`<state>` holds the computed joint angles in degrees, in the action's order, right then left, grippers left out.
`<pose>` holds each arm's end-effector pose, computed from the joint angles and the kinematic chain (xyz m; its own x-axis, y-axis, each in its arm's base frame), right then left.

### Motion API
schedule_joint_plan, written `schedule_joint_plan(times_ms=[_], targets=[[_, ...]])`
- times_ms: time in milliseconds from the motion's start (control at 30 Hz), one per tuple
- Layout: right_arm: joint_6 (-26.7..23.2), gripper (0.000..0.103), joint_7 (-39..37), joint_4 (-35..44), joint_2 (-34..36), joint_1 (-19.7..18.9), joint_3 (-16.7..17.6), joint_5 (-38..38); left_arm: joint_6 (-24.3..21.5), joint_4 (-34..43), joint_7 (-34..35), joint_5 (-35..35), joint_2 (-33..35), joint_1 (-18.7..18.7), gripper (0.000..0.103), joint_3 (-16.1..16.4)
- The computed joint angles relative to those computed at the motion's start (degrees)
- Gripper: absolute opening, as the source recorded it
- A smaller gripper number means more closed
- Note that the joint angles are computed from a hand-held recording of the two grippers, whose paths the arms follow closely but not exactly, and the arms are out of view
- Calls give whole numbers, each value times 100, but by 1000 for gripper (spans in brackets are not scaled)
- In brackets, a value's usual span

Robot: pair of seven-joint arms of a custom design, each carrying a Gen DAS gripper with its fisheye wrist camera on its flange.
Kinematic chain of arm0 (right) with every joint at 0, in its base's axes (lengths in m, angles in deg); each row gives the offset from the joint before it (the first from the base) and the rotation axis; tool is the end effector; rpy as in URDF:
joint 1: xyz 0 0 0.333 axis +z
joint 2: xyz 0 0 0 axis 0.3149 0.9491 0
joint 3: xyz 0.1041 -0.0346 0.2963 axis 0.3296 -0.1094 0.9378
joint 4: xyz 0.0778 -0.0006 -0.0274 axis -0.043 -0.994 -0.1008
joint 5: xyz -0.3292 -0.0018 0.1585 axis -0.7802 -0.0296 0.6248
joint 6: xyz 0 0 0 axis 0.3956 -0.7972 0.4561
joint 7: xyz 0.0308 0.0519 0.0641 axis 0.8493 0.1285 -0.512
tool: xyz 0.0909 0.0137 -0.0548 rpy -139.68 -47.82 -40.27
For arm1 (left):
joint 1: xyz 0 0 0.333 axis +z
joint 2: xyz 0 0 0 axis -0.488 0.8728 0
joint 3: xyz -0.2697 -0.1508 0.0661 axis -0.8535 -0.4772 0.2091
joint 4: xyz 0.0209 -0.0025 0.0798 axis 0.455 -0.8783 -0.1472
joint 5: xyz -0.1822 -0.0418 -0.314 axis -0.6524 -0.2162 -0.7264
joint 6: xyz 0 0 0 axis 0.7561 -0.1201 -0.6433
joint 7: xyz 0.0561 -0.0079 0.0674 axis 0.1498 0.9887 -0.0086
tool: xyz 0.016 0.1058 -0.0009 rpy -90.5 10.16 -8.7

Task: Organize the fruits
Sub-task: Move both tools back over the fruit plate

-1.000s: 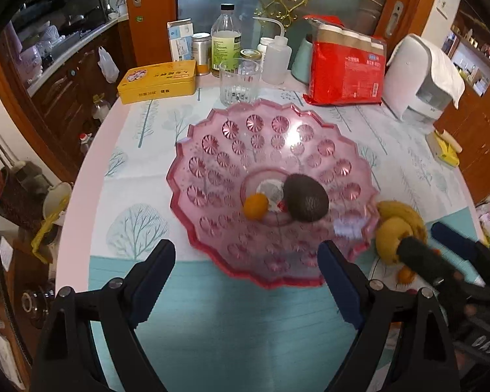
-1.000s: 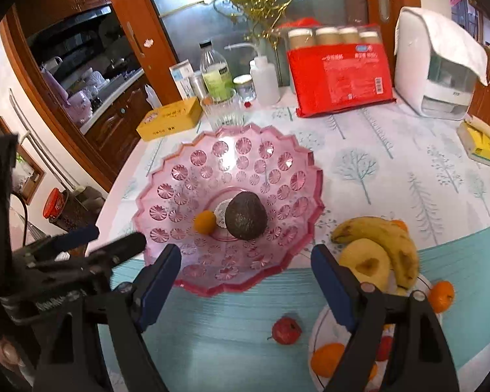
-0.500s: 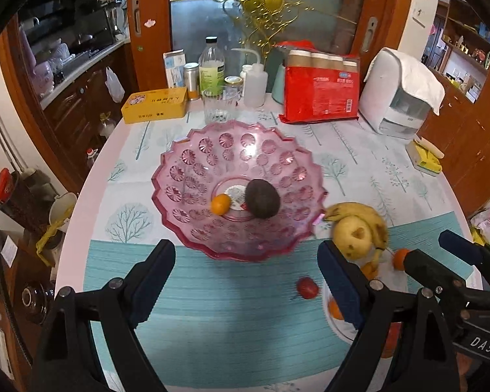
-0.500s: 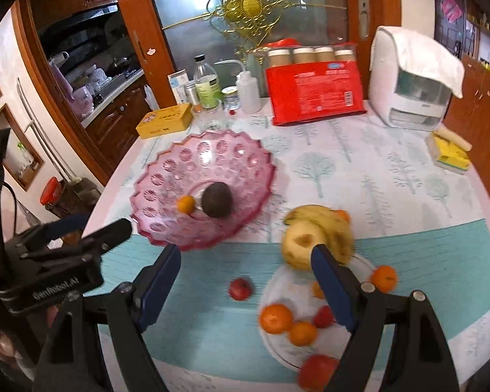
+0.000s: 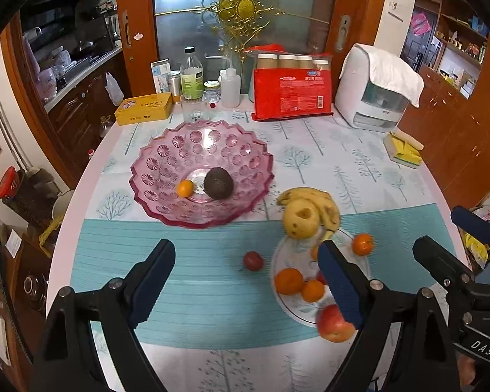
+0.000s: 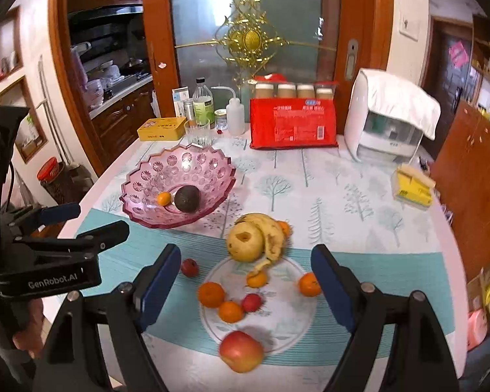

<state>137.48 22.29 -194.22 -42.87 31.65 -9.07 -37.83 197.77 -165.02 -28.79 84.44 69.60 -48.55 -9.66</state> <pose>0.4248 0.1752 0.6559 0.3927 -0.9193 0.0265 -0.6344 -0.2916 -0.7159 0.4225 -0.3208 0.6429 0.1455 -0.9865 0.0756 -0.7624 -0.1605 -0.6269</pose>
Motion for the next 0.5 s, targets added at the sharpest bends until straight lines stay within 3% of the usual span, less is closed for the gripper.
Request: schedule_joint_plan(times_ms=[267, 500], targets=[[85, 83, -975, -348, -395, 257, -381, 533, -302, 82, -747, 285, 21, -187, 88, -234], [-44, 83, -1475, -541, -443, 195, -525, 897, -569, 118, -976, 387, 173, -390, 88, -299]])
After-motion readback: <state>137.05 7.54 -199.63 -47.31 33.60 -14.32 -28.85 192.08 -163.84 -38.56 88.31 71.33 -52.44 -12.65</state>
